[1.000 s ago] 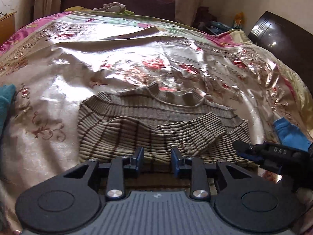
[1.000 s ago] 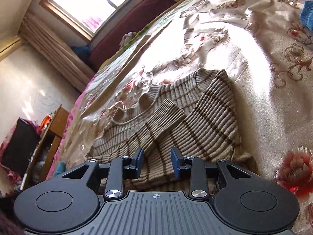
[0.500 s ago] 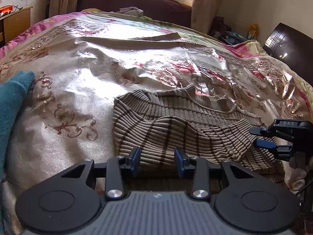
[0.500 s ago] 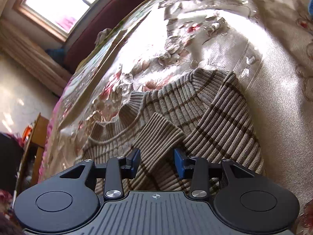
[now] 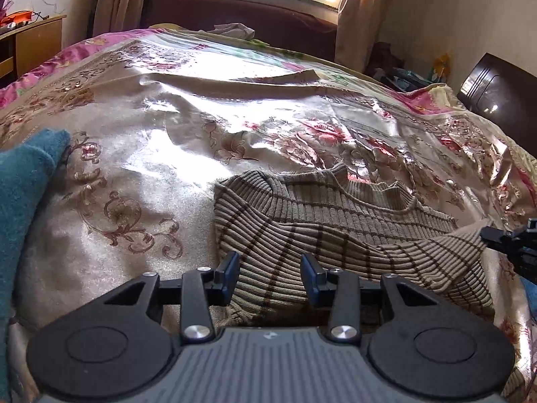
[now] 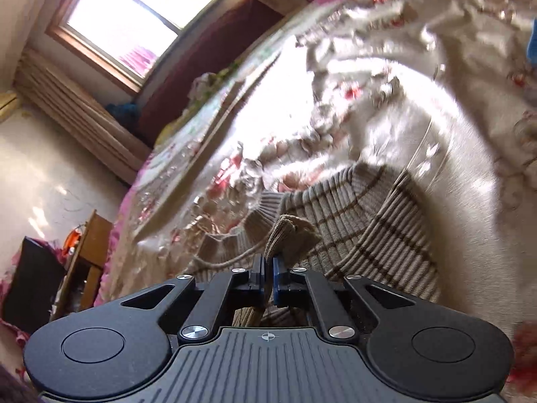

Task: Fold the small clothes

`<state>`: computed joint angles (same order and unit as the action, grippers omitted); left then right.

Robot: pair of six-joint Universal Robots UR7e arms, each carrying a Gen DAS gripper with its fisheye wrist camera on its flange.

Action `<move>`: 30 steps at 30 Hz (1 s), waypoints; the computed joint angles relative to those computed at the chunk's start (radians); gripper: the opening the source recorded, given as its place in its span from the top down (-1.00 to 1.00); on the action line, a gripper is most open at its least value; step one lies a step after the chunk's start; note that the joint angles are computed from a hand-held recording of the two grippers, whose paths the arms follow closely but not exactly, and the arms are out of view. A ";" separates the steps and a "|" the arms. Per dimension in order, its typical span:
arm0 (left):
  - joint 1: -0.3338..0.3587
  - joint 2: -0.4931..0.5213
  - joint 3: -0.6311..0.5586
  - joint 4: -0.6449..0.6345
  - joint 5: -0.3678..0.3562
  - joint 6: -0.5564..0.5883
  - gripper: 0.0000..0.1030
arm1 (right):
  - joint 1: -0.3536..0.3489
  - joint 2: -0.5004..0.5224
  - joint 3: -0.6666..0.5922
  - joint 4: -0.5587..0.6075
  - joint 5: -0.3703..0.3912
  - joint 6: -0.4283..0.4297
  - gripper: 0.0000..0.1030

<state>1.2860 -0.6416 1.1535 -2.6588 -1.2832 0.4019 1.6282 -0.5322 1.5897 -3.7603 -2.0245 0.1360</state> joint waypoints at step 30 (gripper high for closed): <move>-0.018 -0.214 0.207 0.277 0.120 0.038 -0.01 | 0.085 -0.106 0.228 0.203 -0.277 -0.145 0.72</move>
